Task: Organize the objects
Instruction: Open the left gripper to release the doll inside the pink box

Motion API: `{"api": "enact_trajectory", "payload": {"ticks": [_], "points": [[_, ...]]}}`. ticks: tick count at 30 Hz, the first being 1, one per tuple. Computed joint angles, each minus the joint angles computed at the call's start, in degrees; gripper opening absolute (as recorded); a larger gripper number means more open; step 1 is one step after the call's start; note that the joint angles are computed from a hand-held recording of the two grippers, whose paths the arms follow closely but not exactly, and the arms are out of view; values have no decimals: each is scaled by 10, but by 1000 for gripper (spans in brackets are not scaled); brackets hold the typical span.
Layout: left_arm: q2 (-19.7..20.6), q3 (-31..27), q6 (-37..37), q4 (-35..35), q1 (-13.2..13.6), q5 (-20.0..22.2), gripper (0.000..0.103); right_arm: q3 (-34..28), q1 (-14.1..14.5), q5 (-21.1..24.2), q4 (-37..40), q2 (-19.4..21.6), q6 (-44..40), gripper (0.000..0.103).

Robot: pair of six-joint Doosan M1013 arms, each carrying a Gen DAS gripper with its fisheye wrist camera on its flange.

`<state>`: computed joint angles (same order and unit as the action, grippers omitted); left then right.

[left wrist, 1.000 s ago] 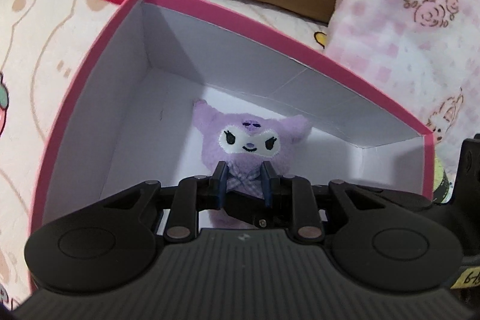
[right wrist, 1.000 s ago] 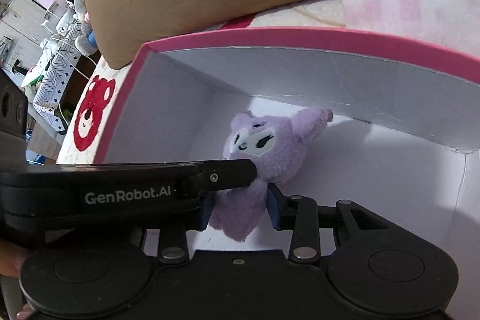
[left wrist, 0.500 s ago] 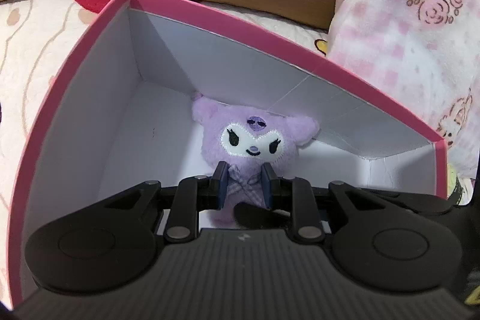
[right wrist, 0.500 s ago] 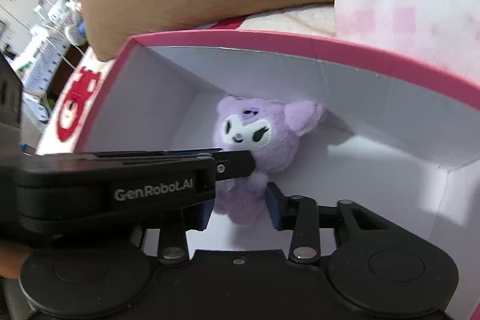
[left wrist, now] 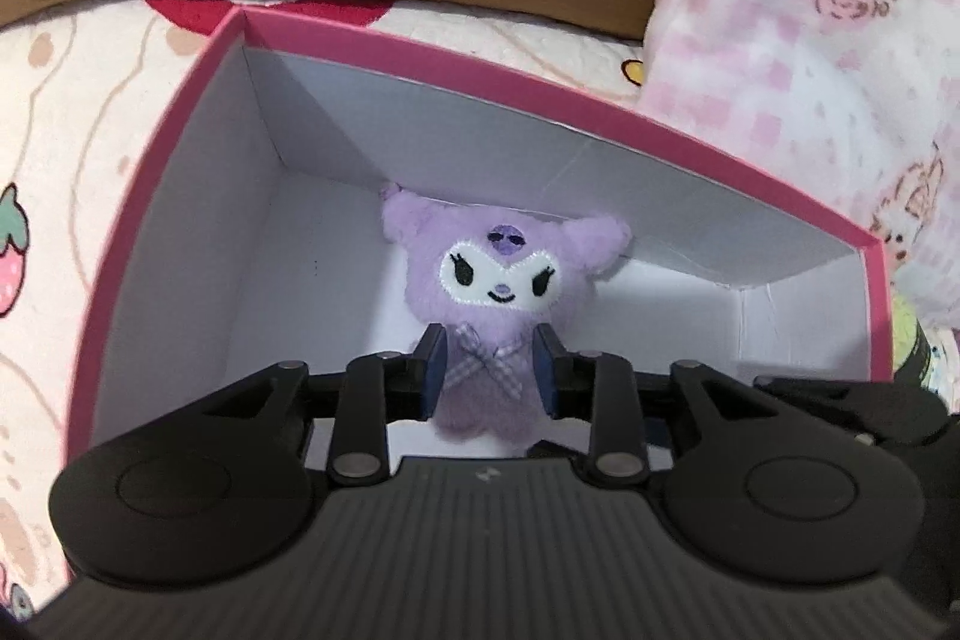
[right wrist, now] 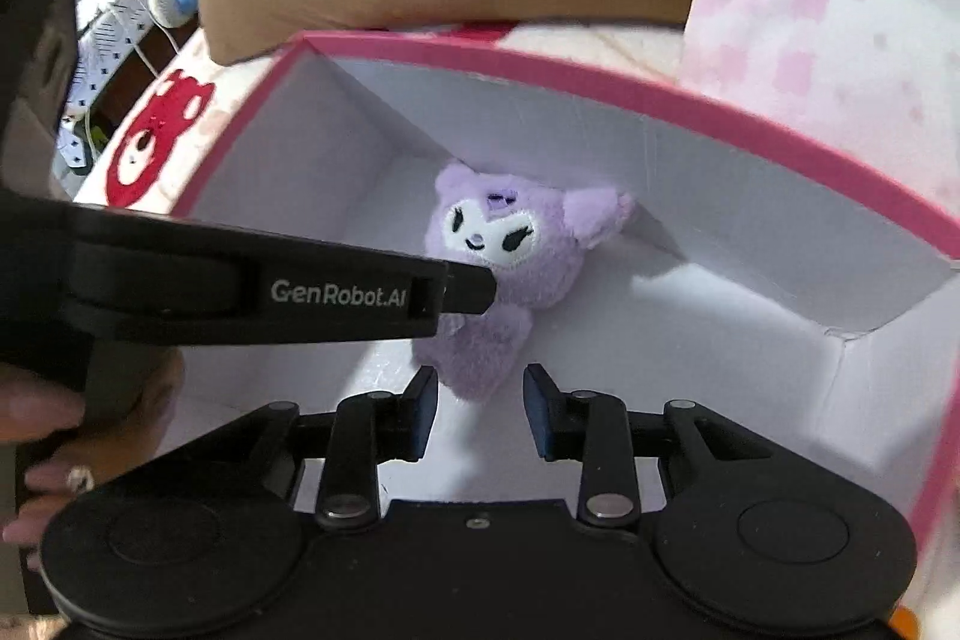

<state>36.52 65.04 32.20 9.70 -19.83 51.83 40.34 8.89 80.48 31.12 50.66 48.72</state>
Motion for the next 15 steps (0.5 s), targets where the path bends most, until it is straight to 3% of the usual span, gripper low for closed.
{"api": "enact_trajectory", "payload": {"ticks": [12,15], "points": [[-48,38,-68,59,-24,3,44,96,-17,-67,42,-70,-124,41],[-62,45,-78,84,-35,22,45,119,-20,-76,54,-90,-146,44]]}}
